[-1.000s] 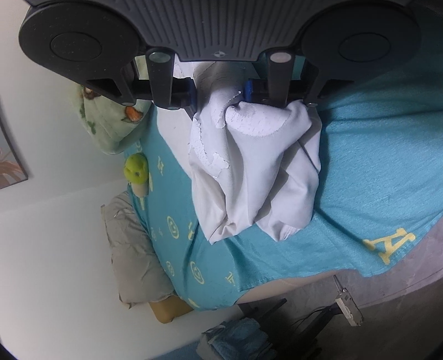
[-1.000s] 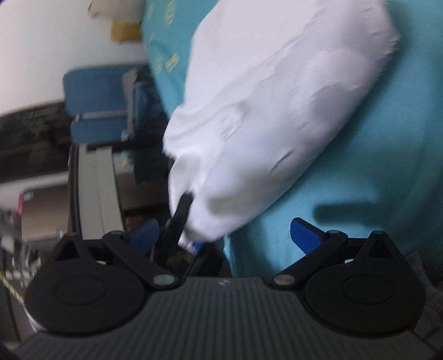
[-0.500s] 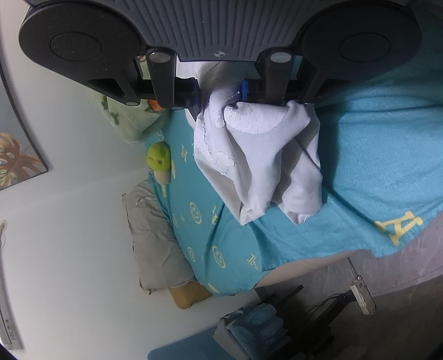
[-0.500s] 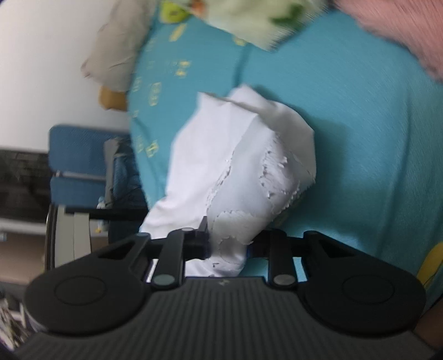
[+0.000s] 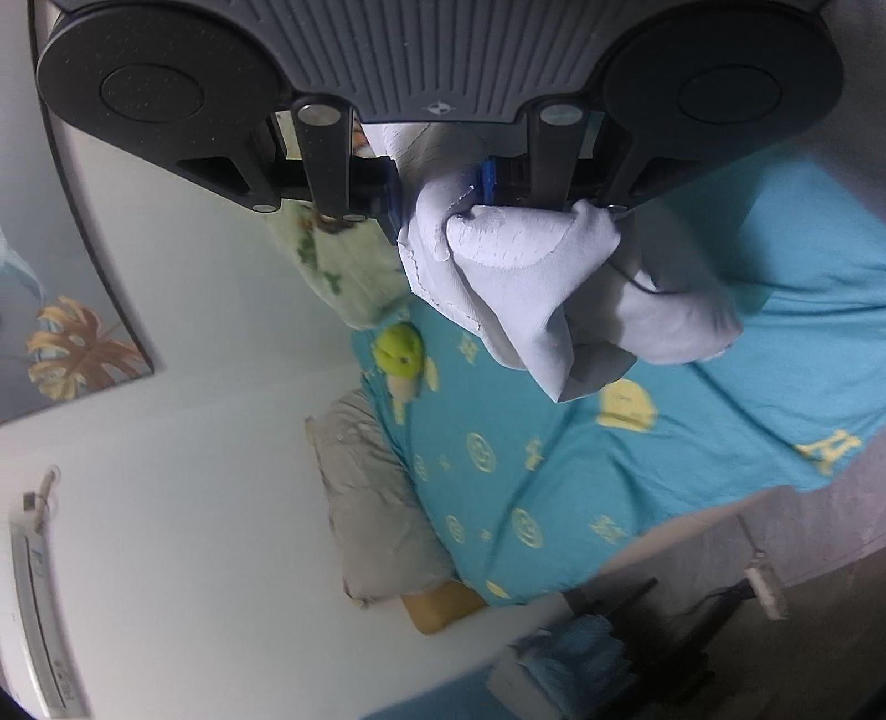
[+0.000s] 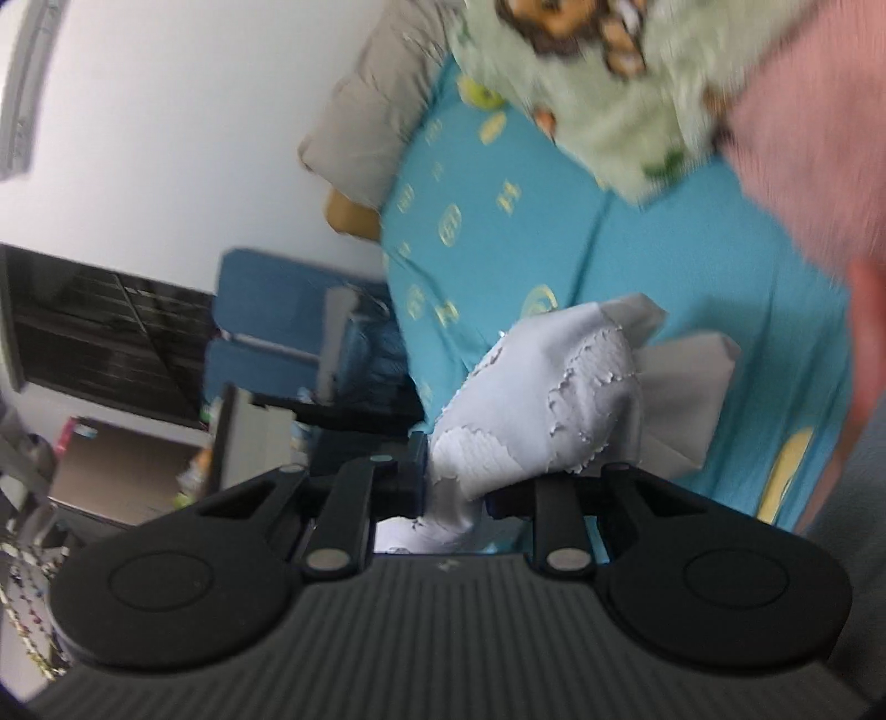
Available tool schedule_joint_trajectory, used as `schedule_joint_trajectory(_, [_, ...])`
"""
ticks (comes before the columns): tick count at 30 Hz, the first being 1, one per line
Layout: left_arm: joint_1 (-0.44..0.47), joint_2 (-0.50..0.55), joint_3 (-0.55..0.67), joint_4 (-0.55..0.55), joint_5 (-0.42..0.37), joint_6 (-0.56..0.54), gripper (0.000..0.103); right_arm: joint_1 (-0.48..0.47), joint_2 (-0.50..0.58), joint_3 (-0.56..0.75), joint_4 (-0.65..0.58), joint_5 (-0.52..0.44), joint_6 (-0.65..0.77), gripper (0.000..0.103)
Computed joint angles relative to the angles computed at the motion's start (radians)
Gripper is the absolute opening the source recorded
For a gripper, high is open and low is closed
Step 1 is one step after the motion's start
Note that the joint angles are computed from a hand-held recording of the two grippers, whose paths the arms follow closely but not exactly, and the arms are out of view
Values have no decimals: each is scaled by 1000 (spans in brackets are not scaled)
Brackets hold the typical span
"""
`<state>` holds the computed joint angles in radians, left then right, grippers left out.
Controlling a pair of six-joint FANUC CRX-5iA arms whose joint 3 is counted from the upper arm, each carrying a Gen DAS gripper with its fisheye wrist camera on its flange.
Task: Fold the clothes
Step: 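Carry the lifted shirt with both grippers onto the lion-print blanket, then open both grippers and set the folded shirt on the blanket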
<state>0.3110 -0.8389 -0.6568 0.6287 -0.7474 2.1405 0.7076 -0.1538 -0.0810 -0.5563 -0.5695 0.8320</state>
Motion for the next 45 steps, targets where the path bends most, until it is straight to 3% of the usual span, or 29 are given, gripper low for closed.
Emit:
schedule_joint_trajectory(4, [-236,261,222,-147,132,106,28,-135,32,110,-45,-73,72,23])
schedule_joint_trajectory(11, [-435,788,704,-77,262,-11,28,-363,216,442,-10,-135,198,23])
schedule_joint_trajectory(17, [-506,1264,1329,-120,164,-9,28,-459,433,749,143,-129,196,23])
schedule_joint_trajectory(20, [-522,1498,1643,-153,77,17,29,-478,491,782,217,-81,181,23])
schedule_joint_trajectory(22, [-529,1594,1762,-155,18,-5,29,-488,502,741,243,-29,167,23])
schedule_joint_trajectory(24, [-536,1597,1713,-128,14,-96,29,-499,496,683,250,-3,158,23])
schedule_joint_trajectory(27, [-547,1492,1436,-20,96,-287,30,-502,477,594,251,0,148,23])
schedule_joint_trajectory(31, [-559,1328,1068,146,222,-563,31,-477,372,395,235,55,175,23])
schedule_joint_trajectory(35, [-572,1239,830,336,297,-770,35,-453,294,257,233,65,166,23])
schedule_joint_trajectory(38, [-579,1219,777,278,320,-776,42,-449,283,212,226,55,135,25])
schedule_joint_trajectory(40, [-571,1222,808,184,303,-712,46,-450,285,209,230,36,96,27])
schedule_joint_trajectory(45, [-563,1212,966,-130,169,-502,75,-419,261,239,393,-94,-87,31])
